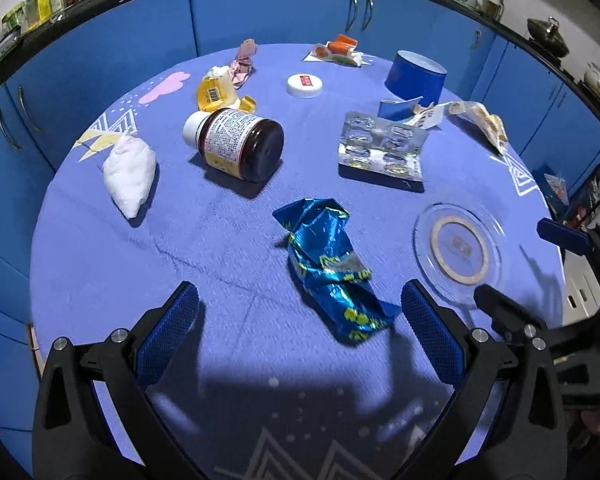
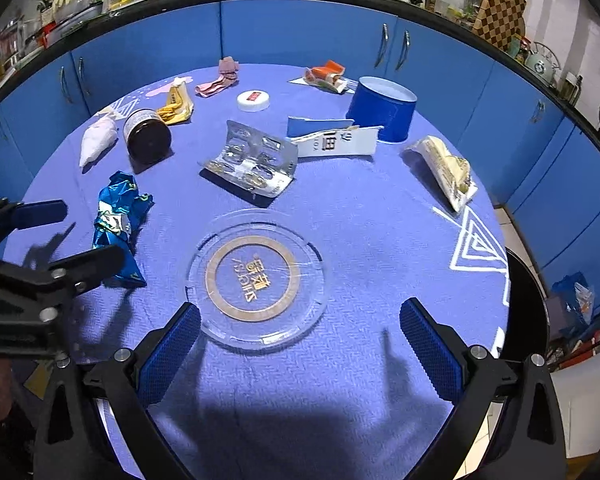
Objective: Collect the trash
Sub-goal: 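Grasp the crumpled blue foil wrapper with the left tool while the right tool grasps the clear plastic lid, then carry both items over the black bin while the right tool releases the lid into it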
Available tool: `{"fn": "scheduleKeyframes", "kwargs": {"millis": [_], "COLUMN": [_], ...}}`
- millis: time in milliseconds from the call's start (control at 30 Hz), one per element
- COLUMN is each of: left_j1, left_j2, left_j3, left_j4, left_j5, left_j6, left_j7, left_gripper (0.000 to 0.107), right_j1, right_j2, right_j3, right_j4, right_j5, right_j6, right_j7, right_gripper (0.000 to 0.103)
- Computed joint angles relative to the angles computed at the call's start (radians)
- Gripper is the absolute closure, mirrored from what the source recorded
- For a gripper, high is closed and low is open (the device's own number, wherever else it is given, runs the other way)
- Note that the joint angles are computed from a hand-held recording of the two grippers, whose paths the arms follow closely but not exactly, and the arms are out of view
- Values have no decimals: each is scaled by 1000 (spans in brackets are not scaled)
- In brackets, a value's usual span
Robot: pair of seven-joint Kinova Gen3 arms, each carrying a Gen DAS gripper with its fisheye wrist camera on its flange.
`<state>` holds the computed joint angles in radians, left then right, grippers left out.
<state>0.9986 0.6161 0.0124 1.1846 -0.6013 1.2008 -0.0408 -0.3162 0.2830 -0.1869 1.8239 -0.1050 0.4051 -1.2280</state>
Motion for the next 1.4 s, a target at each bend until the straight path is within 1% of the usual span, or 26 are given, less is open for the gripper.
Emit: {"fn": "scheduleKeyframes", "kwargs": {"millis": [67,133,167,233,300,333,367,400,467,500,600,633,667,700,767,800,833,933,1033,1133,1167,1233,1300,1367,1400], "left_j1": [-11,-24,-25,-21,-22,-25,-28,-33,-47,-55,-66,-70,-73,-75,-47,-31,-32,-44,-57,-74,-81,-72,-69,-68,-66], "left_j2": [-1,-13,-18,-25,-42,-55,-65,-77,-88,-101,-119,-124,-129,-129,-109,-101,-97,-72,-63,-52,-48,-34,-35,-41,-43], "left_j3": [1,5,4,0,-1,-2,-1,0,8,9,17,20,25,31,13,5,9,14,14,18,21,12,7,2,0], "left_j4": [8,36,47,60,88,108,125,147,163,185,217,226,234,232,199,185,177,131,122,114,111,94,98,109,111], "left_j5": [11,25,24,17,10,6,3,-3,-4,-6,-14,-16,-23,-28,-52,-76,-84,-83,-72,-48,-35,-37,-37,-36,-37], "left_j6": [-10,-41,-49,-51,-70,-85,-99,-117,-134,-158,-194,-208,-218,-212,-161,-138,-131,-93,-95,-97,-96,-72,-78,-90,-92], "left_j7": [5,12,18,31,51,65,75,86,90,98,118,118,121,120,130,138,129,89,64,28,15,-4,-13,-5,-1], "left_gripper": [14,17,18,23,34,36,43,55,65,67,67,67,61,43,23,23,23,23,25,41,54,61,70,72,73], "right_j1": [6,19,24,26,39,44,39,33,23,16,-39,-41,-36,-31,-27,-17,-7,26,49,72,80,93,100,113,114], "right_j2": [5,13,18,19,19,20,21,20,21,23,43,51,57,63,75,79,84,95,102,109,109,110,109,104,102], "right_j3": [-11,-26,-33,-39,-55,-64,-63,-60,-58,-54,-8,-7,-11,-13,-16,-26,-35,-60,-77,-97,-103,-112,-116,-128,-127], "right_j4": [-2,-11,-17,-21,-23,-26,-28,-28,-27,-27,-50,-59,-66,-72,-87,-90,-95,-104,-105,-96,-91,-89,-86,-75,-73], "right_j5": [-7,-27,-37,-49,-72,-84,-88,-89,-93,-90,-40,-36,-38,-41,-45,-55,-67,-106,-139,-169,-178,-193,-207,-228,-233], "right_j6": [-4,2,9,10,14,21,24,27,20,17,38,47,54,62,77,79,83,93,86,62,57,58,55,41,43], "right_j7": [13,34,45,57,85,101,106,108,114,111,54,46,44,43,36,44,53,89,128,172,188,218,237,264,270], "right_gripper": [6,6,6,6,6,6,6,6,6,6,6,6,6,6,6,6,6,6,6,6,6,6,8,16,16]}}
